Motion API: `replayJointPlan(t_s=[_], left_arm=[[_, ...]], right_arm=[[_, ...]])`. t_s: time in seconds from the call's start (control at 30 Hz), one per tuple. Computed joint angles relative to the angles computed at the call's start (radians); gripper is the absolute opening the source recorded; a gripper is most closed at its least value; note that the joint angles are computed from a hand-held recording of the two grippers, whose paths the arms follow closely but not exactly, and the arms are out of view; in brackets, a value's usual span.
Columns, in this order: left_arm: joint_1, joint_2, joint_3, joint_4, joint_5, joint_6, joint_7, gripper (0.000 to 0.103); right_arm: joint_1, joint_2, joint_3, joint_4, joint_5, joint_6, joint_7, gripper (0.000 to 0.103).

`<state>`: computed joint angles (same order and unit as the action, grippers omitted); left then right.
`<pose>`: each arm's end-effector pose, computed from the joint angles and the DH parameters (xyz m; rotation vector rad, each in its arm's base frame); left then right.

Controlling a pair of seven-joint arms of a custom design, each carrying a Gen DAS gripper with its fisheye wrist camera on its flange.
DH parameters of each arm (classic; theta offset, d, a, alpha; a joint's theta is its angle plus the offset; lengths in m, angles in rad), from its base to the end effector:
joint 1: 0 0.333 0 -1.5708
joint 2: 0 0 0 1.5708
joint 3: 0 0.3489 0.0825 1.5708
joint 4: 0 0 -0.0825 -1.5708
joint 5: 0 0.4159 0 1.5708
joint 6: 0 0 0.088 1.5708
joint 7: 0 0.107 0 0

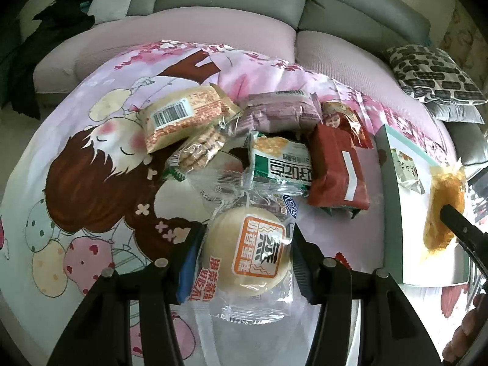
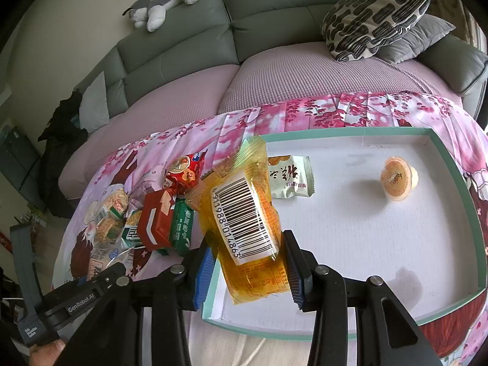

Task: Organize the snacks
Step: 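Grasp the round bun in clear wrap with the left tool while the right tool holds the orange bag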

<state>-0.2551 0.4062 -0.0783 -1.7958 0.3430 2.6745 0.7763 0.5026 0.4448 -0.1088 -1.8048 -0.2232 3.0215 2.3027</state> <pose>0.6829 -0.2407 0.3865 -2.1628 1.7590 -0.5934 0.6694 0.3078 0.3997 -1.6110 1.7766 -0.3998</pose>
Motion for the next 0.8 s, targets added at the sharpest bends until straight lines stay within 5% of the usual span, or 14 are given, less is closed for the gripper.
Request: replayJointPlan(t_s=[0.8], left_arm=[[-0.015,-0.024,0.004,-0.013,0.003,0.077,0.010,0.056]], right_arm=[[0.010,-0.012,-0.018,-0.014,-0.001,0.012,0.013,0.045]])
